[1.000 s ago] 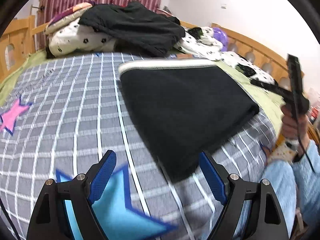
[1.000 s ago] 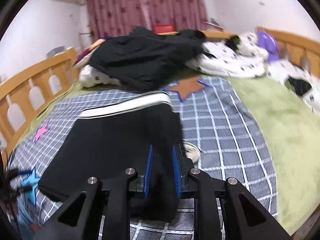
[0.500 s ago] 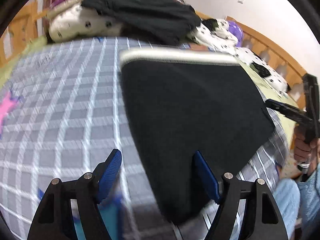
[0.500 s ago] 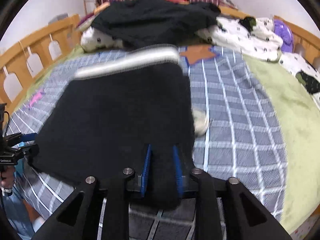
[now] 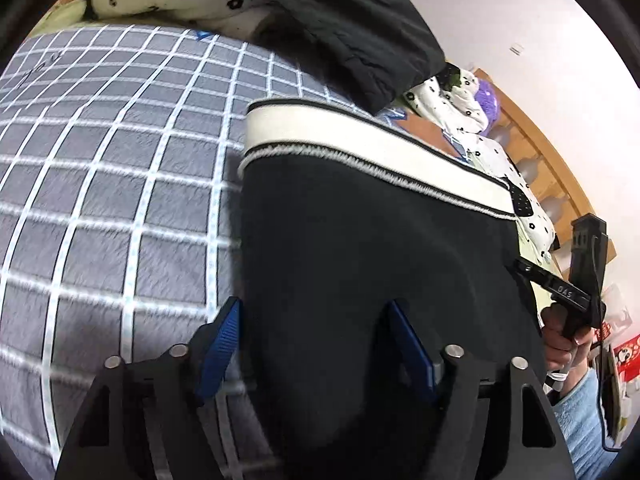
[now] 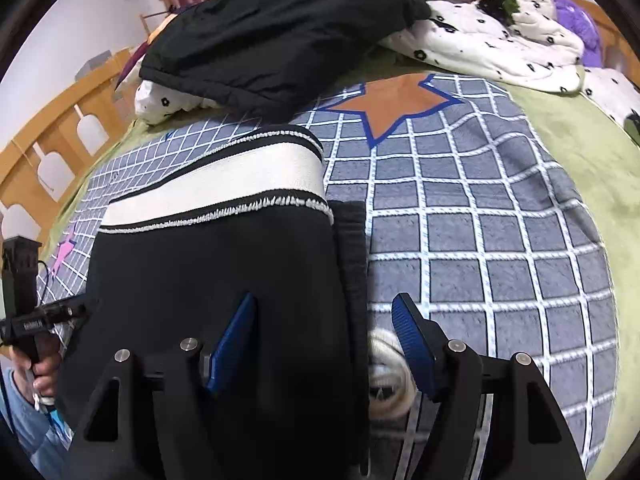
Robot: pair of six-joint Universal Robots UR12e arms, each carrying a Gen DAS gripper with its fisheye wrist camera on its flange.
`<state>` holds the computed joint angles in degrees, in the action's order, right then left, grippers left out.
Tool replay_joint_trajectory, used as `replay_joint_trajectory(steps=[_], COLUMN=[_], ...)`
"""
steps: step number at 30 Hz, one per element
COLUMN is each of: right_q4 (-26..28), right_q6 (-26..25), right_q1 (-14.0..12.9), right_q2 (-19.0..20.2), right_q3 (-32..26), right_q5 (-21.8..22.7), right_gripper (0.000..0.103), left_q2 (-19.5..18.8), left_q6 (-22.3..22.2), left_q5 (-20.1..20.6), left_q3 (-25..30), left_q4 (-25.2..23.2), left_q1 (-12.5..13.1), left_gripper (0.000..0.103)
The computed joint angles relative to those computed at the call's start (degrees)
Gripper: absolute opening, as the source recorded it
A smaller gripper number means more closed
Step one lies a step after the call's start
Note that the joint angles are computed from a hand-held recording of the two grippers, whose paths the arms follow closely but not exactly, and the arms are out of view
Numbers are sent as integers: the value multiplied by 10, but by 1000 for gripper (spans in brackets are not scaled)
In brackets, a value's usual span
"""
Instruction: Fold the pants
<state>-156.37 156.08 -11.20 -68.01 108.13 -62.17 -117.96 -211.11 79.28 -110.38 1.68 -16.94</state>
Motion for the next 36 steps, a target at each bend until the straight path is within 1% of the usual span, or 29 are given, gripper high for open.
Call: replay_joint_trajectory(steps=[2,4,5,6,7,8,9,10,11,12,13,14,15,16,17,18,20,21,23,25,26,28,29,30,31,32,34,35,36], right_q4=[2,27,40,59,82,89,84,73,55,28,16,12,4,-7,-24,-40,-56,-63,-70,-70,-69,-66,-71,-79,-89,-94,-114,-129,-134], right_q6=[-8,-12,-12,-14,-19,-16,-11,-5,4,19,28,41,57,68,77,88,105,116,128,132,131,135,138,139,135,133,146,148,144], right_q1=[5,7,6,4,0,-1,-2,-4,-4,-5,-8,-12,-14,-12,-8,-4,0,2,4,14,21,38,49,57,69,78,97,104,111], right_q2=[7,12,13,15,15,13,9,5,1,-8,-14,-22,-28,-33,-40,-47,-62,-70,-83,-91,-93,-92,-88,-84,-77,-71,-50,-41,-27], right_q3=[-6,-17,-22,-27,-31,-31,-28,-22,-15,-3,3,9,15,20,27,35,46,52,63,69,73,75,76,78,78,77,71,68,62], right_q5=[-1,2,7,16,33,36,37,37,36,34,40,55,63,59,45,37,43,49,68,95,111,137,150,157,160,155,131,105,61], right_gripper=[68,68,67,63,59,57,56,50,39,32,22,20,19,18,18,17,16,16,16,15,14,14,14,14,14,14,15,16,17], left_q2=[-5,-4,-3,-1,2,7,13,18,22,26,29,32,35,39,46,53,67,77,101,127,144,166,175,179,178,174,157,147,140], left_q6=[-8,-13,-10,-6,-1,7,12,16,17,15,14,15,18,21,24,25,24,25,43,52,57,67,84,107,119,117,98,87,81], left_q5=[7,12,15,20,26,39,49,51,52,53,51,51,51,49,44,34,7,9,35,45,44,58,77,103,126,132,115,109,112], left_q3=[8,12,13,15,16,19,22,24,24,25,25,24,22,19,12,3,-17,-30,-53,-73,-85,-98,-102,-103,-104,-109,-120,-127,-128], left_q4=[-5,-12,-15,-19,-24,-29,-41,-54,-62,-67,-70,-69,-65,-57,-46,-31,0,13,25,19,6,-20,-36,-55,-69,-73,-56,-43,-42], left_q1=[-3,-5,-7,-8,-10,-14,-16,-16,-16,-16,-16,-16,-16,-16,-14,-10,1,5,12,28,41,58,63,63,62,66,77,82,83], left_gripper=[62,54,47,38,32,18,15,14,13,12,12,11,11,11,11,10,10,10,10,10,10,10,10,10,10,11,13,16,22])
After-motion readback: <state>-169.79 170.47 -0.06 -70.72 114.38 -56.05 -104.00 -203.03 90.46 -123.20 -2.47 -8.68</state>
